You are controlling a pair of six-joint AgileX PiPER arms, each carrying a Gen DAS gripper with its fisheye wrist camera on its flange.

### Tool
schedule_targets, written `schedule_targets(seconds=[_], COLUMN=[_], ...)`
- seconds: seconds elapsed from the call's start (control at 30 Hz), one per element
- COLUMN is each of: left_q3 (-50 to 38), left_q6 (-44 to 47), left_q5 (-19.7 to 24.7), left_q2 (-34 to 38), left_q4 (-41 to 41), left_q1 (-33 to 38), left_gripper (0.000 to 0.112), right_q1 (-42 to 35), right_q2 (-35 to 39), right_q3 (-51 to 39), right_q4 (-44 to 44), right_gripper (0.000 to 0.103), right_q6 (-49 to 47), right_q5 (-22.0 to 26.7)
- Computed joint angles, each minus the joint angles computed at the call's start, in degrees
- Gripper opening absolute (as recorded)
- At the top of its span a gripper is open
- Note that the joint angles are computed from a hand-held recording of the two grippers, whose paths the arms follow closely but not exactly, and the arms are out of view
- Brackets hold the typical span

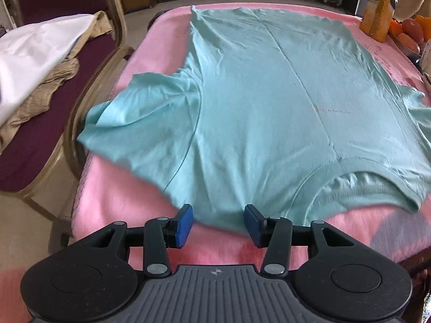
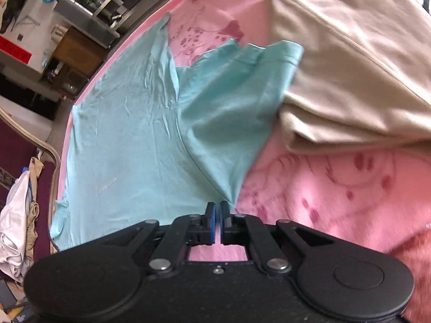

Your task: Fold clothes

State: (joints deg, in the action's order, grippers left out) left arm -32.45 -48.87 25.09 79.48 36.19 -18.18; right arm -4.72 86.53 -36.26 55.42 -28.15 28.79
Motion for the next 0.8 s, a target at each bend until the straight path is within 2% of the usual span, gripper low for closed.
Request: schedule_targets(seconds=[0.03,0.13,0.2,0.27,0.37,0.47,0.57,0.7,0.77,0.8], left_q3=[0.69,2.29,3.17,3.18,1.85,0.97,0.79,1.75,2.95,3.49], left_q6=[-1.91,-6.74,-12.74,-19.50,-19.26,-14.00,-11.06,-3.02,-2.80,-3.92], left_q5=[-0.13,-2.48,-4.11,-4.99,-6.66,-6.49,-4.57,-2.06,-2.52,-3.02], left_q2=[-1.15,-4.18,-5.25,-4.13,-0.44,1.76,2.07,-1.49,-3.68,-4.65], left_q4=[1.46,5.80,11.53,17.97,18.28,13.98,11.27,3.57,3.08,4.05], left_q1=[-0.51,-1.63,-2.98,-4.70,-5.79,-6.37,-7.10,-7.62,-7.98,-8.26], left_gripper=[0.039,0.039,0.039,0.039,0.039,0.039,0.041,0.041,0.039,0.039], right_q1=[1.36,4.55,4.99,5.16,6.32,8.99,11.48,10.93,10.36,9.34], right_q2=[-1.73,-5.97,-6.62,-4.35,-0.03,5.09,6.97,2.67,0.00,-1.48], right_q3=[1.26,3.87,4.59,4.24,2.74,-0.73,-2.65,-0.98,0.14,1.28], right_q4=[-1.74,2.30,11.26,19.16,25.47,25.28,18.44,9.93,7.51,8.30], right_gripper=[0.015,0.016,0.016,0.016,0.016,0.016,0.010,0.010,0.012,0.016], right_q6=[2.06,-2.60,-12.86,-22.21,-30.28,-30.38,-23.12,-16.07,-13.85,-14.90], right_q5=[-2.48,-6.72,-5.12,-1.41,3.50,5.89,2.93,3.90,4.31,4.25])
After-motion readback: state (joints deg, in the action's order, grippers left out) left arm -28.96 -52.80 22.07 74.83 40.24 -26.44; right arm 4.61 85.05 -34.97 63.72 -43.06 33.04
